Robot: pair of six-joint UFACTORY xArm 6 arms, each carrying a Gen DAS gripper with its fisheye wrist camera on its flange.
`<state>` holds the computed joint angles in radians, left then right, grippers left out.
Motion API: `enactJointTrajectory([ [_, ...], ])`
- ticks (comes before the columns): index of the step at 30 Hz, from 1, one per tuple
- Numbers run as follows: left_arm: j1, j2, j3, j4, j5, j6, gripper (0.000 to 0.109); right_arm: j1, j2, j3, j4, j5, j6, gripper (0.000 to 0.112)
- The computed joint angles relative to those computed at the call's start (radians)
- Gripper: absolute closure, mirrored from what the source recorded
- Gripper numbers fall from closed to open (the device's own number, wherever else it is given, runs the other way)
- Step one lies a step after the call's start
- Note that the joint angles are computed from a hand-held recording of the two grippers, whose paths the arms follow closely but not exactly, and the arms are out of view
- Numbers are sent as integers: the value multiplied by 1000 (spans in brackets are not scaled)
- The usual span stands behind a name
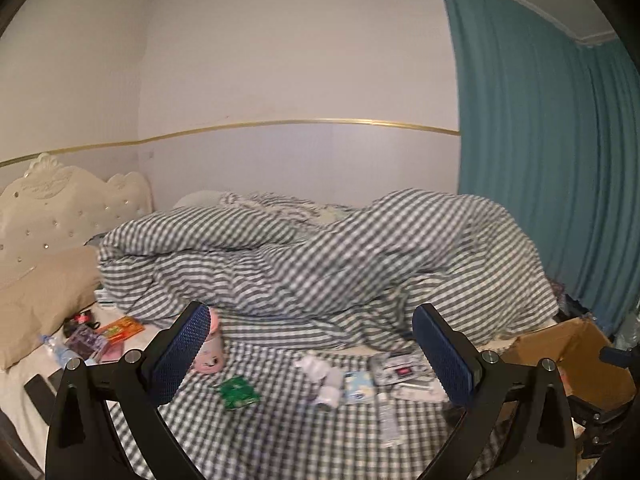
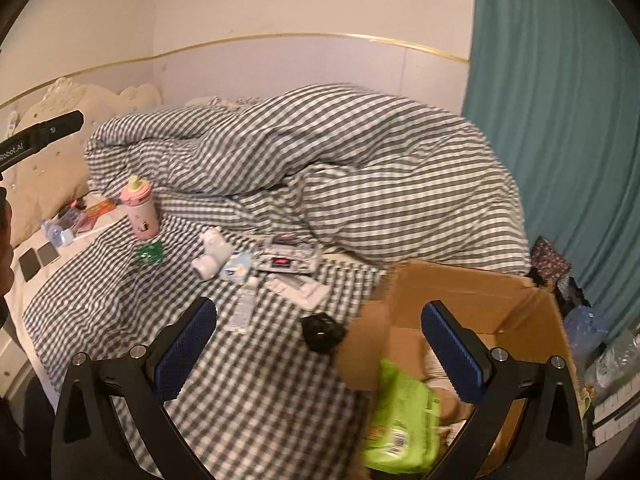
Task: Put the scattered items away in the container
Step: 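Move both tools back over the items on the bed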
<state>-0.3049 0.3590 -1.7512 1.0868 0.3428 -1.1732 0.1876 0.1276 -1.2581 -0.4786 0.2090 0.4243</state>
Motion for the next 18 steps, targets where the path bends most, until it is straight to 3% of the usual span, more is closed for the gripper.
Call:
enactJointTrajectory([
  [8, 66, -6, 37, -93, 14, 119, 6, 72, 148, -154, 134, 97, -105, 10],
  [18, 118, 90, -34, -422, 82, 461, 6, 119, 346, -385, 263, 220, -196, 10],
])
